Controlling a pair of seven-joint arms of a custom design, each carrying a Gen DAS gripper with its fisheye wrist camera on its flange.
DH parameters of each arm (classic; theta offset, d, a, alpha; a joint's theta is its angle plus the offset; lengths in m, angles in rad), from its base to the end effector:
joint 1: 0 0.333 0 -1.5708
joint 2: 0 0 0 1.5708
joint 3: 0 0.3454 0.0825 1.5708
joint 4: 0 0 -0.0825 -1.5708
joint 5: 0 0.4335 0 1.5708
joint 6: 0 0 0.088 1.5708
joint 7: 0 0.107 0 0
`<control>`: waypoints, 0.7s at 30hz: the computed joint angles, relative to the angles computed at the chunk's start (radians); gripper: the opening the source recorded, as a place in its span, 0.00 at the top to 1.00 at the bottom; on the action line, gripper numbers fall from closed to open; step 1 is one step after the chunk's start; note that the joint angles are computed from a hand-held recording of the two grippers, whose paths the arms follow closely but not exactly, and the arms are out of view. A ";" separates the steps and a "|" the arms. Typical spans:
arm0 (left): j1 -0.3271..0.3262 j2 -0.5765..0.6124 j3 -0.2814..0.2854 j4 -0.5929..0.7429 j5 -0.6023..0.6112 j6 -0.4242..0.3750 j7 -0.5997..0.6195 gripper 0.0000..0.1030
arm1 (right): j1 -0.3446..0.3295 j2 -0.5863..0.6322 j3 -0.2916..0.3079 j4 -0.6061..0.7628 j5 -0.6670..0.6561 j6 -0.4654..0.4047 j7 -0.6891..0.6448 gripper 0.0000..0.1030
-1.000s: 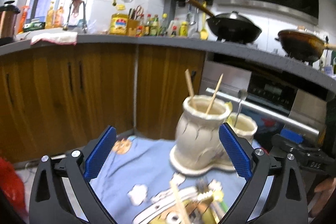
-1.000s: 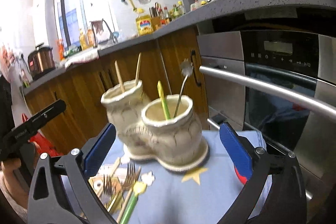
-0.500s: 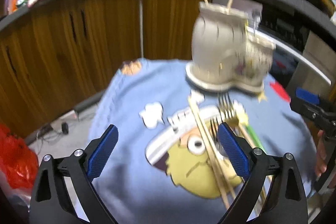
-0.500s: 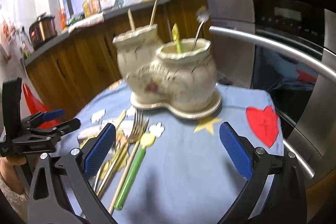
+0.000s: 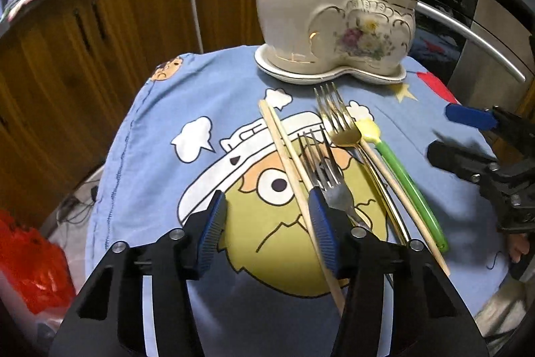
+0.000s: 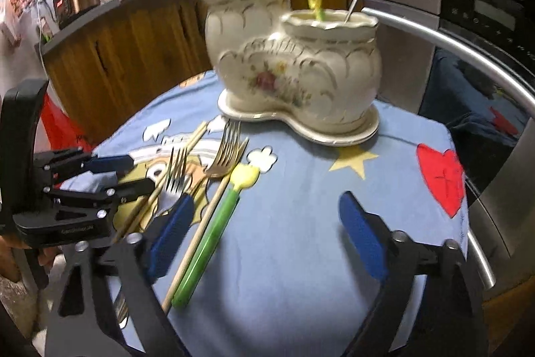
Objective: Organize utensils
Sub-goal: 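Grasp a chopstick with the left tool while the right tool grasps the green-handled yellow spoon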
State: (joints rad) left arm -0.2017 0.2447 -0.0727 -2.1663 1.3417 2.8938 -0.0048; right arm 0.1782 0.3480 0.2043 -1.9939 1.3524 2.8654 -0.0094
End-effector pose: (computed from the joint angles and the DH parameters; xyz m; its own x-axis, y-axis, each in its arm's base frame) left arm 0.5700 -0.2195 0.2973 0.0653 -0.9977 -0.0158 -0.7620 -0.0396 -0.6463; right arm 0.6373 0.1912 0.3075 0.6616 -0.7436 -0.0964 -0.5630 -0.4077 -0.7189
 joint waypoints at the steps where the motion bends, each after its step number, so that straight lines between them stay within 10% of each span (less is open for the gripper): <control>1: 0.000 0.000 0.000 0.000 0.004 0.003 0.001 0.53 | 0.007 0.001 -0.006 -0.004 -0.034 -0.009 0.026 0.30; 21: 0.000 0.019 0.005 0.025 -0.020 -0.007 0.101 0.94 | -0.016 0.022 0.016 -0.004 -0.363 -0.015 0.253 0.91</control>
